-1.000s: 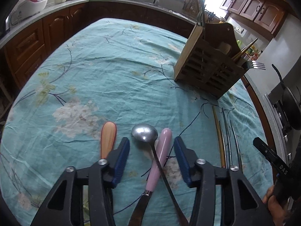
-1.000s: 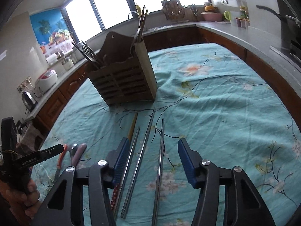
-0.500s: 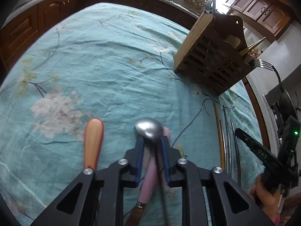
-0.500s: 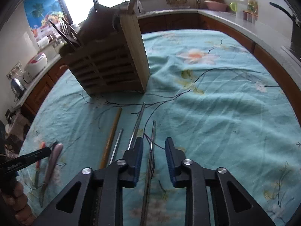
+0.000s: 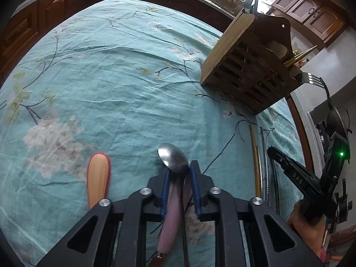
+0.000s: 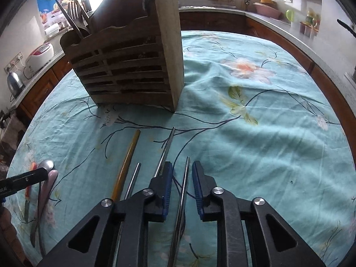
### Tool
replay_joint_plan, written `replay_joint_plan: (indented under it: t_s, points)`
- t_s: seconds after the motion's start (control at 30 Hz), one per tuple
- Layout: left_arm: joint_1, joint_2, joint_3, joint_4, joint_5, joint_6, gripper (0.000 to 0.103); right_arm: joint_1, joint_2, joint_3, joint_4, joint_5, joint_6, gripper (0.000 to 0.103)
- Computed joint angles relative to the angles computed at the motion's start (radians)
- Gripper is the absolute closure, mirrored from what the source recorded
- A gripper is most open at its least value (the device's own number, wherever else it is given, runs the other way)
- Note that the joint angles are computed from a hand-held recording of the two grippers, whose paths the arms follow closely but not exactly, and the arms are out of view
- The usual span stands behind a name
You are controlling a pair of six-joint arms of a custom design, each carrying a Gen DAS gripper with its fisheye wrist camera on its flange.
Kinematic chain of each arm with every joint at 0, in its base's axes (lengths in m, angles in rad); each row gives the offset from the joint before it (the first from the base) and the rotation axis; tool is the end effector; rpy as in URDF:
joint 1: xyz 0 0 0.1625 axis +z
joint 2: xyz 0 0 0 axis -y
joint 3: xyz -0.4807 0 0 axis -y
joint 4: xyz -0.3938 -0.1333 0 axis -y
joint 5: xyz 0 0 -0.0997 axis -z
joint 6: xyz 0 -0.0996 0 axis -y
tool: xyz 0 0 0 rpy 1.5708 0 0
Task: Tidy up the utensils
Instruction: 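Close the left tool on the silver spoon while the right tool grasps a metal chopstick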
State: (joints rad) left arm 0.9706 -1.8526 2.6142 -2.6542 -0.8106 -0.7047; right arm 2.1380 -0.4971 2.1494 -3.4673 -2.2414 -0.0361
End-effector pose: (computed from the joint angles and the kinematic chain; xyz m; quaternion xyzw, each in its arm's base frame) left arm 0.0149 -0.3358 0.3155 -0.1072 0.9123 -0.3406 0.2007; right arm 0.3321 -0.3885 -0.0524 0.2402 -0.9069 0.1967 0.2850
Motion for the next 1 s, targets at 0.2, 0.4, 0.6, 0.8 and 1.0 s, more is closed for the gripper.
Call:
replay_joint_plan:
  t_s: [0.2, 0.4, 0.6, 0.8, 1.0]
  points:
    - [-0.055, -0.05, 0.019, 0.022, 0.026, -0.015, 0.102, -0.011, -0.025, 0.034, -0.035, 0.048, 0.033, 0.099]
    - [-0.164, -0.172, 0.027, 0.172, 0.066, -0.103, 0.102, -0.001, -0.073, 0.08, -0.073, 0.112, 0.071, 0.099]
    - [-0.349, -0.335, 0.006, 0.492, 0.137, -0.281, 0.102, 0.036, -0.123, 0.107, -0.11, 0.133, 0.081, 0.099]
    - [-0.539, -0.467, -0.043, 0.882, 0.186, -0.535, 0.102, 0.077, -0.152, 0.12, -0.151, 0.132, 0.08, 0.099]
    - [-0.683, -0.544, -0.094, 1.174, 0.19, -0.742, 0.102, 0.106, -0.174, 0.135, -0.186, 0.133, 0.081, 0.099]
